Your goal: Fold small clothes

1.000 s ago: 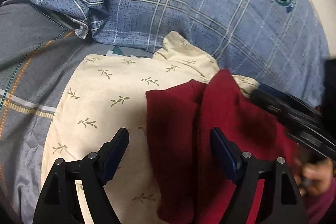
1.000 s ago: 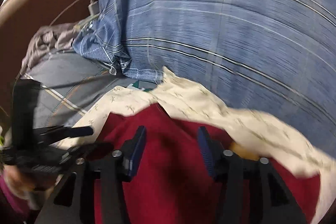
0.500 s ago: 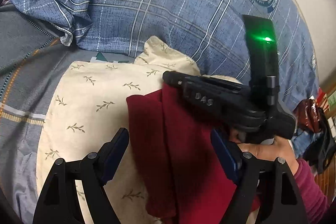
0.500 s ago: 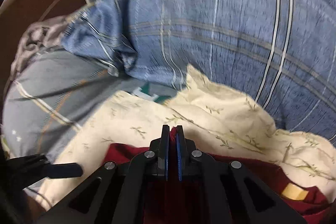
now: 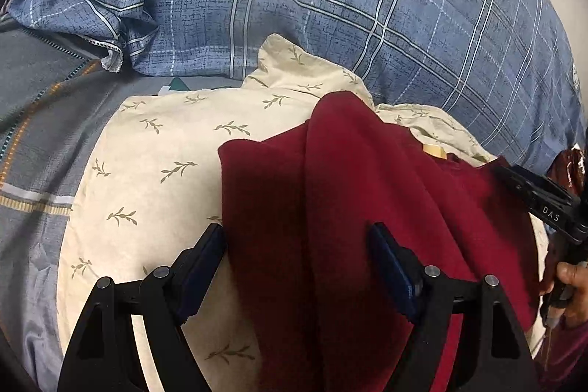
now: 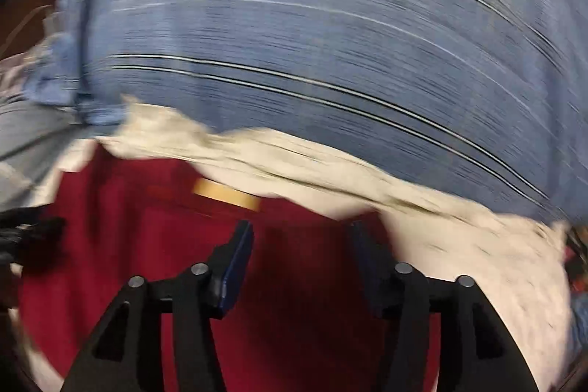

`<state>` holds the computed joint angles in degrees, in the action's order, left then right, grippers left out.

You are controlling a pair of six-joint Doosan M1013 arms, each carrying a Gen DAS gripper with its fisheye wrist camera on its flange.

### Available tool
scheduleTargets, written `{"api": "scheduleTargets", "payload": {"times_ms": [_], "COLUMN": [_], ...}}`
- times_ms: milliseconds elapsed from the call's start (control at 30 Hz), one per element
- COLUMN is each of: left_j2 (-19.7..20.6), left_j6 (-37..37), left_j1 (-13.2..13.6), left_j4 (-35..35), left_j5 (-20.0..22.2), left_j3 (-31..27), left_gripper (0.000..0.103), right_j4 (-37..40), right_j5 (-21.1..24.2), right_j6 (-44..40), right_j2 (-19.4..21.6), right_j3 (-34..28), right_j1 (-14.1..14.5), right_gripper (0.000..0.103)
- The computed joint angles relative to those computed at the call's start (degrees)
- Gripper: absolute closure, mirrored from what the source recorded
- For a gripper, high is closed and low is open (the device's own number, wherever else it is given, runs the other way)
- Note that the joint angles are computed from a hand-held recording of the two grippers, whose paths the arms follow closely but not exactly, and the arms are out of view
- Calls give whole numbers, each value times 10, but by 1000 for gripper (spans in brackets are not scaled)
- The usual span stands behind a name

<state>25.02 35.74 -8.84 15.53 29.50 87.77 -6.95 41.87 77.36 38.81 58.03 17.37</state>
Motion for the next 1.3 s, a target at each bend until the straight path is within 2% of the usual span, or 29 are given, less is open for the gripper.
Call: {"api": "scheduleTargets", "payload": {"times_ms": [67,200,233,267,300,367,467,600,667,700,733,800,933,1033,1100,1167,1233,1300], "left_j2": [1,5,6,6,7,8,11,17,17,17,16,14,2,-11,-23,-33,-43,-52], "left_j6": [-6,-10,-9,-7,-8,-9,-10,-10,-8,-7,-7,-10,-32,-54,-68,-85,-102,-117], "left_j1": [-2,-4,-5,-4,-5,-5,-7,-9,-9,-8,-8,-8,-15,-24,-31,-35,-39,-45], "left_j4": [13,23,24,24,26,29,37,51,51,49,48,50,77,107,124,134,138,137], "left_j5": [5,11,11,12,12,14,19,27,27,26,26,25,30,22,11,3,2,16], "left_j3": [-2,-5,-6,-6,-7,-8,-11,-18,-19,-18,-17,-15,-6,8,20,31,40,46], "left_gripper": [24,23,23,23,23,23,22,19,18,18,18,18,20,20,21,21,20,21], "right_j4": [-55,-42,-32,-15,3,13,-44,-33,-22,-5,10,22,116,191,215,215,213,258], "right_j5": [-8,23,31,35,34,11,-16,44,52,43,35,41,29,19,8,-1,-18,-27], "right_j6": [36,19,12,2,-5,-3,44,65,65,63,61,67,2,-95,-140,-152,-139,-143], "right_j2": [3,24,28,30,30,25,29,62,66,61,54,37,-27,-77,-101,-122,-141,-150], "right_j3": [2,-26,-34,-37,-38,-32,-35,-82,-91,-87,-80,-68,9,86,133,179,215,236], "right_j1": [0,-4,-6,-9,-13,-19,-22,-30,-32,-35,-38,-43,-59,-64,-63,-61,-66,-82], "right_gripper": [43,45,52,64,98,97,97,97,96,92,82,74,62,62,62,65,65,61]}}
